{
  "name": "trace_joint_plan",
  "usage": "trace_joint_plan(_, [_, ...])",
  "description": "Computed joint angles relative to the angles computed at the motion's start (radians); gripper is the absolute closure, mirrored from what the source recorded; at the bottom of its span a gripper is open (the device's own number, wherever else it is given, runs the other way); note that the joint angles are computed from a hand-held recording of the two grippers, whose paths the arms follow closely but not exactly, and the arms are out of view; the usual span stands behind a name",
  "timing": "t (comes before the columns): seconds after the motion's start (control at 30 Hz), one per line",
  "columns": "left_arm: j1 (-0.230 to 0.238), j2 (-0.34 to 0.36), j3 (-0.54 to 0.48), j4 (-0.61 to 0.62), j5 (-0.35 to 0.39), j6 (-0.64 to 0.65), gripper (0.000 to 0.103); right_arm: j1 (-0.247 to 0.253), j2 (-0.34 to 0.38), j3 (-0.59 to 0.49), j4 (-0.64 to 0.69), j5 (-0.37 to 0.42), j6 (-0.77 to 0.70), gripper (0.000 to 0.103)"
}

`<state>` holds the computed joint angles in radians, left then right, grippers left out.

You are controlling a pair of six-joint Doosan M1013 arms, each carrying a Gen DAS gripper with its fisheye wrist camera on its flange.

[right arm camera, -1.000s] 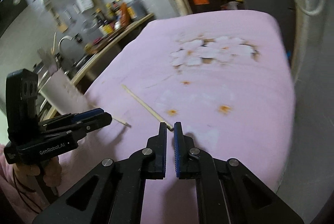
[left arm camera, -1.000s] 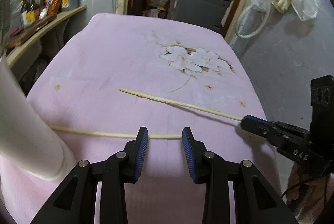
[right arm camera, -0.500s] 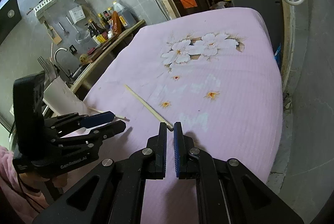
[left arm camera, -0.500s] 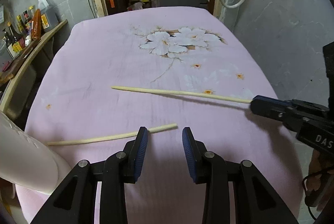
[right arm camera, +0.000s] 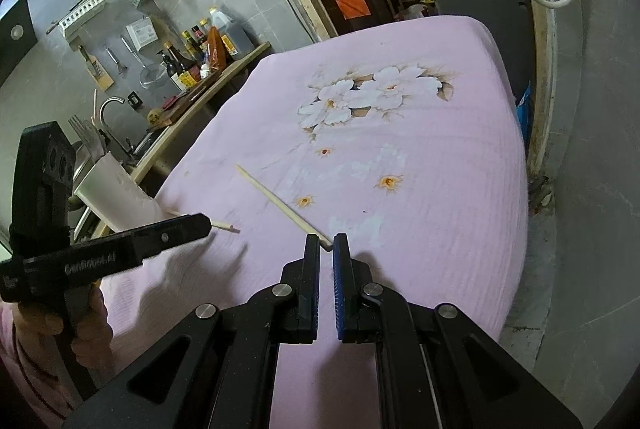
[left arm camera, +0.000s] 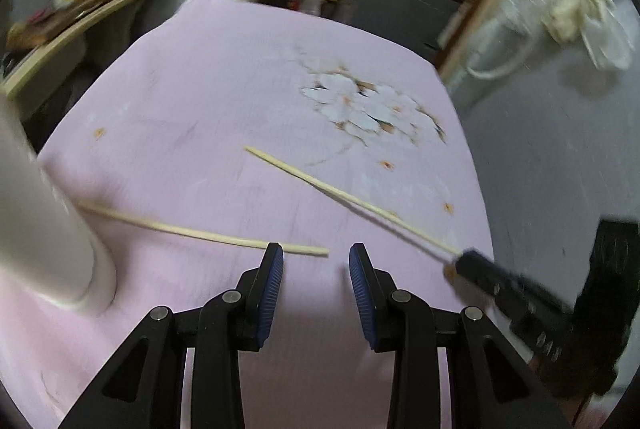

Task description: Organize utensils

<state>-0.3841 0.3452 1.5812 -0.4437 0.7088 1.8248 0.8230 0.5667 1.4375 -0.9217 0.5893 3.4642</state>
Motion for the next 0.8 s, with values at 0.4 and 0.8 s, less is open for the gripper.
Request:
trace_joint_plan(0.4, [-0.003,0.057,-0.065,0.052,0.118,-0.325,0.071,-0.011,-0.004,0.009,0.017,-0.032,-0.033,0.097])
trace_joint_plan(0.8, [-0.005,0.076,-0.081,0.103,0.110,-0.505,0.095,-0.011,-0.005,0.008,0.038,-0.036,-0.069,0.097])
